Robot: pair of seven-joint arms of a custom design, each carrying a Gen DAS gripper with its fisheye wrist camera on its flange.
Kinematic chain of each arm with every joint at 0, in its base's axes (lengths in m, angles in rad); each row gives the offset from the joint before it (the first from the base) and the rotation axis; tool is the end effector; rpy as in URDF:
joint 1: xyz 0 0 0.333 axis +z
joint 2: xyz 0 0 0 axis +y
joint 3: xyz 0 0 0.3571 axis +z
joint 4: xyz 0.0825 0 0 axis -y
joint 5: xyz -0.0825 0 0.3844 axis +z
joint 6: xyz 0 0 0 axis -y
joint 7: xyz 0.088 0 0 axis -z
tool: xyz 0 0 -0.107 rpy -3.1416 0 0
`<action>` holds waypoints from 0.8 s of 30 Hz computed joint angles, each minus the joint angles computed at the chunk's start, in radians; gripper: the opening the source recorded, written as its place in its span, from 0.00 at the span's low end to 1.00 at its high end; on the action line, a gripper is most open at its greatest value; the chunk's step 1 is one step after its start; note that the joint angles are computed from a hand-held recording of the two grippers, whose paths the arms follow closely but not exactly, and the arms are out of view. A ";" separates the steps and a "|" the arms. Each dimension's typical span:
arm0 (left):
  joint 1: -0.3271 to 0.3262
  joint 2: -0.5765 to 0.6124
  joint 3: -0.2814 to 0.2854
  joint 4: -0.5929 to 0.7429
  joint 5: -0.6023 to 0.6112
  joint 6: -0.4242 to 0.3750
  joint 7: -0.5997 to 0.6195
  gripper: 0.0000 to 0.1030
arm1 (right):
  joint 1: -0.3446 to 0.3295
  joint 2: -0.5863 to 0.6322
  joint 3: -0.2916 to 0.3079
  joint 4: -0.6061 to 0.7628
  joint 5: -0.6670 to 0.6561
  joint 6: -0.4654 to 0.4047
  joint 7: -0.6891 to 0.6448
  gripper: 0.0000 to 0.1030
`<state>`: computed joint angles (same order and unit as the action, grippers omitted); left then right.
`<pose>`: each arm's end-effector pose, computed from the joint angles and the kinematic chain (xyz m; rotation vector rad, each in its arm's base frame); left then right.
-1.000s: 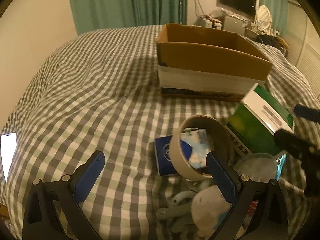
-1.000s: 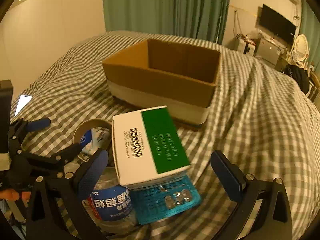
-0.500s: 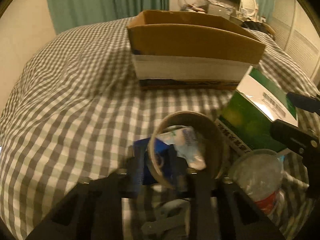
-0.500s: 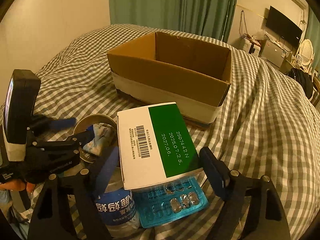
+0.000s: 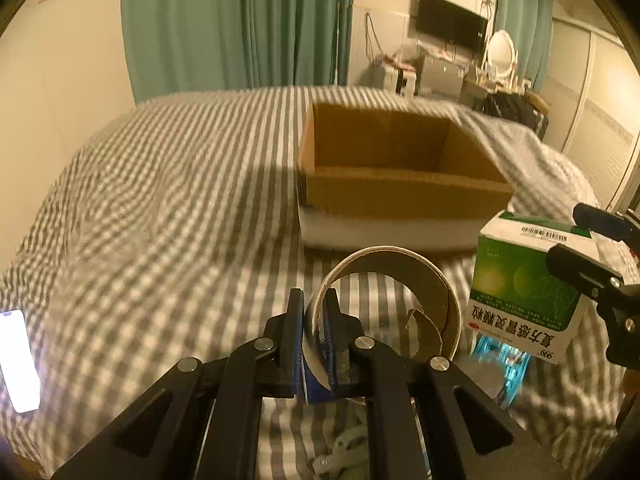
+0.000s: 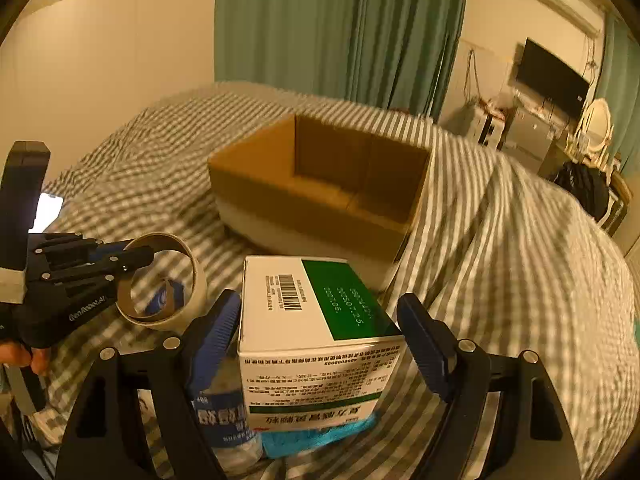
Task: Organize objects
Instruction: 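Drop the tape roll into the box with the left tool while the right places the medicine box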
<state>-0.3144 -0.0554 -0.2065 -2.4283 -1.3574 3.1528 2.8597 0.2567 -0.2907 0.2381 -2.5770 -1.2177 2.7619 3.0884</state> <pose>0.4563 -0.1622 0.4125 -1.3848 2.2125 -0.9190 0.3597 0.2416 0.4270 -1.8161 1.7241 -0.8470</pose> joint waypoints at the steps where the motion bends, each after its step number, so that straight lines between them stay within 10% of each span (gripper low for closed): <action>1: -0.004 -0.005 0.002 0.014 -0.040 0.006 0.037 0.09 | -0.002 -0.006 0.000 0.008 -0.007 -0.003 -0.006 0.78; 14: 0.035 0.086 -0.020 0.257 0.116 -0.010 -0.105 0.09 | -0.073 -0.043 -0.023 0.152 -0.188 0.020 0.040 0.76; 15: 0.043 0.099 -0.030 0.274 0.122 -0.008 -0.109 0.09 | -0.076 -0.041 -0.028 0.162 -0.213 0.025 0.056 0.65; 16: 0.050 0.125 -0.037 0.305 0.152 -0.010 -0.134 0.09 | -0.077 -0.031 -0.034 0.179 -0.235 0.030 0.063 0.33; 24: -0.013 0.308 0.030 0.443 0.585 -0.029 -0.517 0.09 | -0.076 0.182 -0.132 0.320 -0.244 0.095 0.028 0.29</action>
<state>-0.3276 0.2526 -0.1762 -1.9857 -0.7729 3.1242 2.3431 0.1812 -0.1086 0.1061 -2.2570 -1.4613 2.8567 3.1162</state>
